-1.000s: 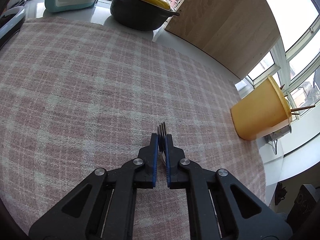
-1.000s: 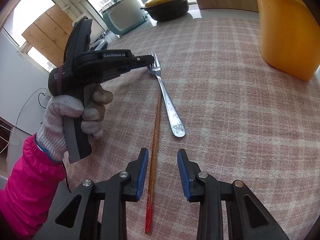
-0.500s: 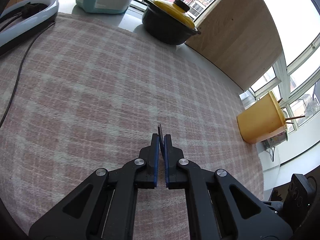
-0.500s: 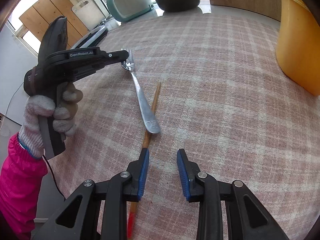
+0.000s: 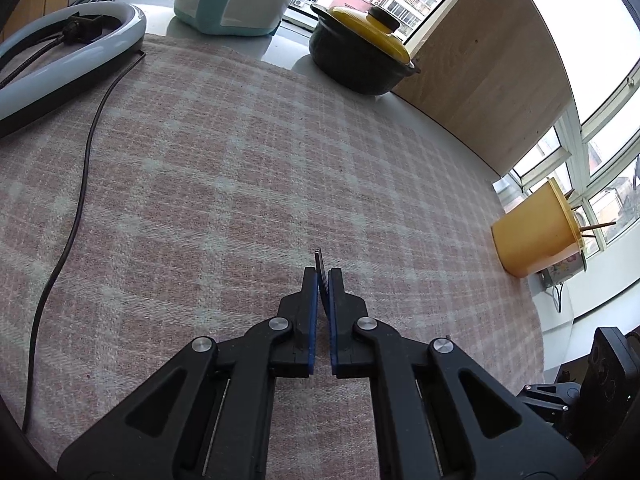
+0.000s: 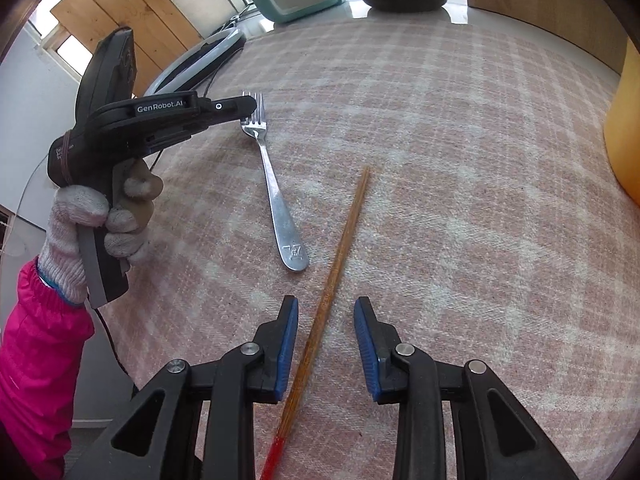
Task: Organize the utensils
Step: 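Close the left gripper on the steel fork handle and lift it, then close the right gripper on the red-tipped chopstick and lift it upright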
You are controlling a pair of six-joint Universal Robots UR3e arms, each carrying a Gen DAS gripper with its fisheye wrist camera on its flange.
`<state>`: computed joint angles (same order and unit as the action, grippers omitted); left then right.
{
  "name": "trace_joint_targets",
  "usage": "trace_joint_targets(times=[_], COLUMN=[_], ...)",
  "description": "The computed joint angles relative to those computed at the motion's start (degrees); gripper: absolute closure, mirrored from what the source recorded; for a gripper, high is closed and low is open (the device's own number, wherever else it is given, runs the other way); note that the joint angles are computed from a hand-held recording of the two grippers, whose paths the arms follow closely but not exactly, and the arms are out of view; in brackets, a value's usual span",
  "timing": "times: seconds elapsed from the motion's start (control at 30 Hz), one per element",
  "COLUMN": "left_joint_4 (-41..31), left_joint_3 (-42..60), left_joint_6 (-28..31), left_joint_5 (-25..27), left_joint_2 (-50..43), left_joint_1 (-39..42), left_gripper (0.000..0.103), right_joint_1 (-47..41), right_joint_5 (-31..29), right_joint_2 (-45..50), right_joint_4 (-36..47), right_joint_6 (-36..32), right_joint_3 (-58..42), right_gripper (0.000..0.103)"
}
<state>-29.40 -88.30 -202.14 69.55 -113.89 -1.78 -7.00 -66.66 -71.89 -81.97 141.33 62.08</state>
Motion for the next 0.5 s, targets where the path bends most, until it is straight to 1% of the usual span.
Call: trace_joint_targets(times=[0.07, 0.1, 0.13, 0.23, 0.3, 0.33, 0.4, 0.43, 0.47, 0.5], left_joint_4=[-0.1, -0.2, -0.2, -0.4, -0.6, -0.8, -1.4, -1.6, -1.8, -2.2], left_joint_3=[0.3, 0.5, 0.7, 0.9, 1.1, 1.5, 2.3, 2.6, 3.0, 3.4], left_joint_6=[0.0, -0.1, -0.1, 0.4, 0.7, 0.8, 1.0, 1.2, 1.4, 1.5], left_joint_5=[0.2, 0.1, 0.3, 0.5, 0.6, 0.7, 0.8, 0.7, 0.8, 1.0], left_joint_2=[-0.1, -0.3, -0.4, -0.6, -0.6, -0.8, -1.2, -1.4, -1.5, -1.7], left_joint_1=[-0.1, -0.2, -0.4, -0.8, -1.0, -1.2, -1.4, -1.6, -1.7, -1.9], left_gripper=[0.101, 0.101, 0.101, 0.101, 0.101, 0.101, 0.101, 0.101, 0.101, 0.101], right_joint_1=[1.4, 2.5, 3.7, 3.7, 3.4, 2.9, 1.7, 1.5, 1.4, 1.3], right_joint_5=[-2.4, -4.3, -6.2, -7.0, -8.4, -8.6, -6.6, -6.5, -6.3, -5.9], right_joint_2=[-0.9, -1.0, -0.7, 2.7, 4.8, 6.3, 11.7, 14.1, 16.8, 19.9], right_joint_4=[-2.4, -4.5, -6.9, -3.2, -2.7, -1.4, 7.0, 9.7, 12.7, 16.2], right_joint_6=[-1.1, -1.4, -1.6, -2.4, -1.7, -1.5, -2.1, -1.1, -0.5, -0.2], right_joint_3=[1.1, 1.7, 2.1, -3.6, -6.7, -8.9, -18.7, -22.8, -27.6, -33.1], right_gripper=[0.075, 0.079, 0.093, 0.095, 0.097, 0.097, 0.096, 0.089, 0.08, 0.079])
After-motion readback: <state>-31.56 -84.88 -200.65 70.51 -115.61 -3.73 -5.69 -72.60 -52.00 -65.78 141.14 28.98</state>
